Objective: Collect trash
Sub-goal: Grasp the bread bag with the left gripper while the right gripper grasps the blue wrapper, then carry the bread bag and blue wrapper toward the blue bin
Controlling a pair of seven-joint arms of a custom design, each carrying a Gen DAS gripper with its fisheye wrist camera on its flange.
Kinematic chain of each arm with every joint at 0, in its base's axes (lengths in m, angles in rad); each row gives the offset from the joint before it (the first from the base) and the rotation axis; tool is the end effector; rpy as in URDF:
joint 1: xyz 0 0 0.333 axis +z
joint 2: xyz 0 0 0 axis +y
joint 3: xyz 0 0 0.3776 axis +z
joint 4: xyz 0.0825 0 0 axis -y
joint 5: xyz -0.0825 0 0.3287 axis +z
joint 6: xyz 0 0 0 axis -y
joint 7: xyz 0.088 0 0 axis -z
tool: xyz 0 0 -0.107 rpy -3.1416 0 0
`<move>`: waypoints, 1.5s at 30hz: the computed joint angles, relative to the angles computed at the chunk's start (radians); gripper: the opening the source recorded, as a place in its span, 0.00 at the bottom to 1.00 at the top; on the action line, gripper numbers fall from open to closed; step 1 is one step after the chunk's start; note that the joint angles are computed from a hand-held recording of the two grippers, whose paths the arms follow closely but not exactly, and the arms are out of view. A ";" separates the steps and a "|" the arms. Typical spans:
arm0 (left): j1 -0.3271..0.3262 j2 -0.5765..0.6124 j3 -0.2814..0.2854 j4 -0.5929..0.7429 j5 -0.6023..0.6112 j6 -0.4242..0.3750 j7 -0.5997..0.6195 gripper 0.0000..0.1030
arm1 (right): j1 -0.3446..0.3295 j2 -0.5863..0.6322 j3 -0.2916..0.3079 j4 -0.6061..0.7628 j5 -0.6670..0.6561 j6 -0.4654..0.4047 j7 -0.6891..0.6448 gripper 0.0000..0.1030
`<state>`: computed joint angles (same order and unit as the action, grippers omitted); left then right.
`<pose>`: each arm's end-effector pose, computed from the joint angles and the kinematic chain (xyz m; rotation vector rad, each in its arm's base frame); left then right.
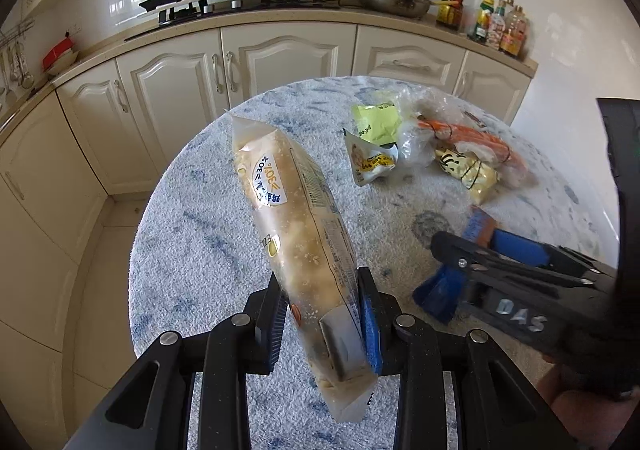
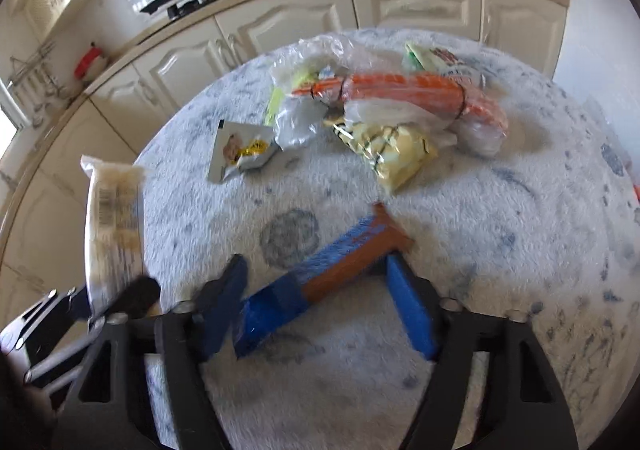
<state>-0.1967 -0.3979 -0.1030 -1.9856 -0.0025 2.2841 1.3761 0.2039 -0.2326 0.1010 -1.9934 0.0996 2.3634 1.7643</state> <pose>0.3750 -0.1306 0.7633 -1.7618 1.9680 -0.7934 0.4412 0.1478 0.6995 -1.8776 1.7564 -0.3325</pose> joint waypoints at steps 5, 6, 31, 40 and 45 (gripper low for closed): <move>-0.004 -0.002 -0.003 0.005 -0.008 -0.005 -0.001 0.28 | 0.019 -0.021 -0.035 -0.030 0.058 0.024 -0.132 0.37; -0.003 0.001 -0.005 0.009 -0.006 -0.006 -0.003 0.28 | 0.016 -0.022 -0.045 -0.027 0.077 0.013 -0.153 0.31; -0.053 0.029 -0.073 0.080 0.032 -0.015 -0.071 0.27 | -0.060 -0.114 -0.121 -0.051 0.291 -0.054 -0.355 0.18; -0.091 0.051 -0.096 0.187 0.037 0.005 -0.063 0.27 | -0.104 -0.149 -0.176 0.016 0.359 -0.076 -0.392 0.18; -0.122 0.081 -0.115 0.258 0.028 0.029 -0.037 0.27 | -0.149 -0.164 -0.231 0.069 0.390 -0.088 -0.411 0.18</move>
<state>-0.3184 -0.3171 -0.2177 -1.7275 0.0251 2.3130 1.3390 0.0550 -0.3971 -0.1297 -1.9248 0.4897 2.2755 1.3536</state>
